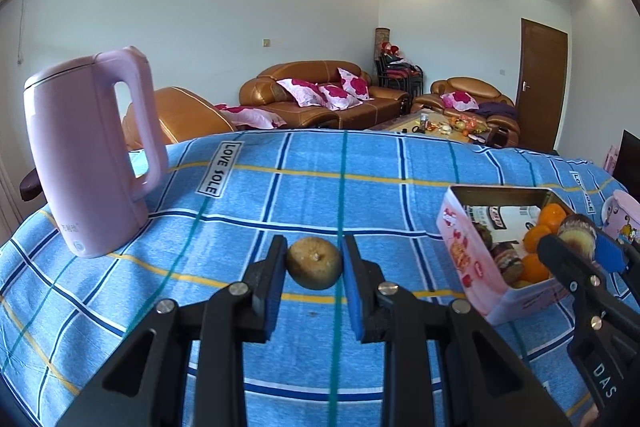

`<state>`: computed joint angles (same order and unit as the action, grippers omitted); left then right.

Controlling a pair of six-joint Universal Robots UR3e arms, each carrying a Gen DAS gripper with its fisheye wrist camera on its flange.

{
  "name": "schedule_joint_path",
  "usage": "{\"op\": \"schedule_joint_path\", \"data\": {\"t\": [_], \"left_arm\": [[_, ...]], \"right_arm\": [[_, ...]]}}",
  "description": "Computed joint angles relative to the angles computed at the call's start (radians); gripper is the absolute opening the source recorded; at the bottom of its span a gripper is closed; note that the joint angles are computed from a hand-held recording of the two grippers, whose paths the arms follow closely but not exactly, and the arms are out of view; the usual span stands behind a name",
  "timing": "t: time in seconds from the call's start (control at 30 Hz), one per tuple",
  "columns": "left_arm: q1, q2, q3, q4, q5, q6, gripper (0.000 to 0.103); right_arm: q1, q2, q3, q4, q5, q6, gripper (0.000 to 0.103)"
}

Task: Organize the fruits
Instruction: 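Carry the brown fruit with the left gripper while the right carries the cake slice to the tray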

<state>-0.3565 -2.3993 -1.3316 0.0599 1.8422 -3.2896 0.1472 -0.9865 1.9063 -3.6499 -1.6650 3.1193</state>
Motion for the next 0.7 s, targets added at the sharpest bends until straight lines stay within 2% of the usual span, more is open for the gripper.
{"op": "schedule_joint_path", "data": {"t": [0.7], "left_arm": [[-0.106,-0.082,0.197,-0.114,0.022,-0.01,0.029]], "right_arm": [[-0.176,-0.082,0.162,-0.086,0.044,-0.022,0.041]]}}
